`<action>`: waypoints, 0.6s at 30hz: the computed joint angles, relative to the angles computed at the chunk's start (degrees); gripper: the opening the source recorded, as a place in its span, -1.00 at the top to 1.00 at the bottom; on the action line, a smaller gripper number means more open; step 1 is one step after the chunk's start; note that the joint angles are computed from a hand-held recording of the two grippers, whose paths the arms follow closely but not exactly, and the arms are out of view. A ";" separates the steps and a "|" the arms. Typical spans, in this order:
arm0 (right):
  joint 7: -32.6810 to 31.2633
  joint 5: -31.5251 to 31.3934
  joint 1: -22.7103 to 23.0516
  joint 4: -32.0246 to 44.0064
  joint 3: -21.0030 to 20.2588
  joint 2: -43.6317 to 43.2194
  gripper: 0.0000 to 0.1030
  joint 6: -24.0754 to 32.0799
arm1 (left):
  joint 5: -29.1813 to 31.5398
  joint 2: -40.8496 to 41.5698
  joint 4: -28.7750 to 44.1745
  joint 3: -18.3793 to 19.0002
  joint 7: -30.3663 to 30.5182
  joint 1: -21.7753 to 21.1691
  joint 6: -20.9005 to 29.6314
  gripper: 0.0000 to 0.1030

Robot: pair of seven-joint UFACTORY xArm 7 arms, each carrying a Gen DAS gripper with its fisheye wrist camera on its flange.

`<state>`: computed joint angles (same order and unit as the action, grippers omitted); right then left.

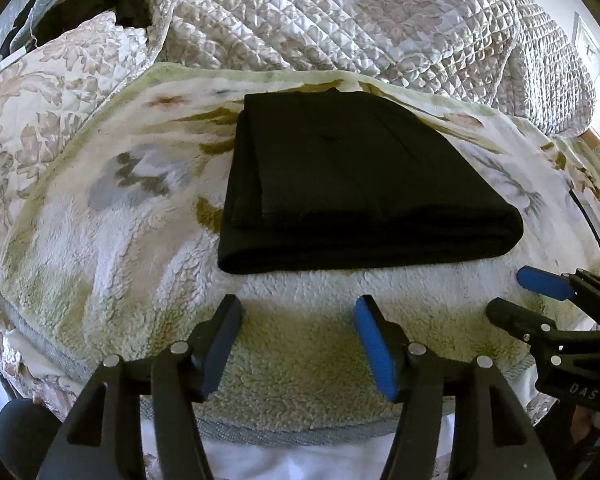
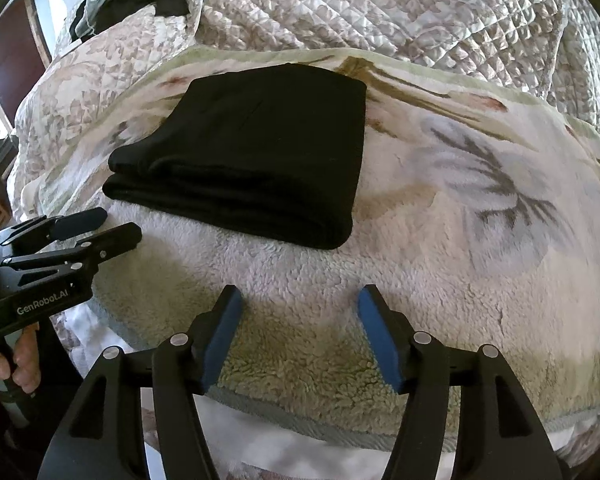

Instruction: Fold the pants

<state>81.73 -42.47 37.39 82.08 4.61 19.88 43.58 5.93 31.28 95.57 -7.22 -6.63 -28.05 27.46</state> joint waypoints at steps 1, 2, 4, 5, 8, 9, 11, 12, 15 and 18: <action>-0.17 0.01 -0.11 -0.19 -0.01 -0.12 -0.21 -0.18 | 0.19 0.01 0.00 0.20 -0.25 -0.19 -0.05 -0.22; -0.17 0.01 -0.11 -0.19 0.00 -0.12 -0.22 -0.18 | 0.36 0.07 0.08 0.32 -0.37 -0.30 -0.04 -0.22; -0.29 0.04 -0.13 -0.20 0.02 -0.12 -0.23 -0.17 | 0.76 0.15 0.18 0.57 -0.71 -0.57 0.01 -0.23; -0.40 0.07 -0.13 -0.10 0.04 -0.06 -0.24 -0.09 | 0.89 0.19 0.27 0.62 -0.82 -0.63 0.10 -0.23; -0.52 0.16 -0.06 0.22 0.01 0.15 -0.24 0.09 | 1.09 0.27 0.42 0.62 -0.95 -0.66 0.28 -0.24; -0.50 0.16 -0.03 0.25 -0.01 0.18 -0.25 0.09 | 1.11 0.24 0.37 0.61 -1.04 -0.67 0.25 -0.25; -0.57 0.20 0.00 0.39 -0.03 0.28 -0.26 0.16 | 1.17 0.29 0.47 0.59 -1.08 -0.68 0.31 -0.25; -0.54 0.21 0.04 0.38 -0.05 0.27 -0.27 0.16 | 1.23 0.23 0.37 0.64 -1.21 -0.73 0.24 -0.25; -0.80 0.32 0.06 0.61 -0.07 0.49 -0.28 0.18 | 1.32 0.37 0.65 0.61 -1.23 -0.73 0.50 -0.26; -0.84 0.35 0.13 0.74 -0.14 0.59 -0.29 0.18 | 1.28 0.41 0.56 0.55 -1.03 -0.61 0.39 -0.27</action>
<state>80.89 -42.12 37.52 82.83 4.47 20.47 43.75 7.20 31.69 96.13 -6.66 -7.66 -28.66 27.85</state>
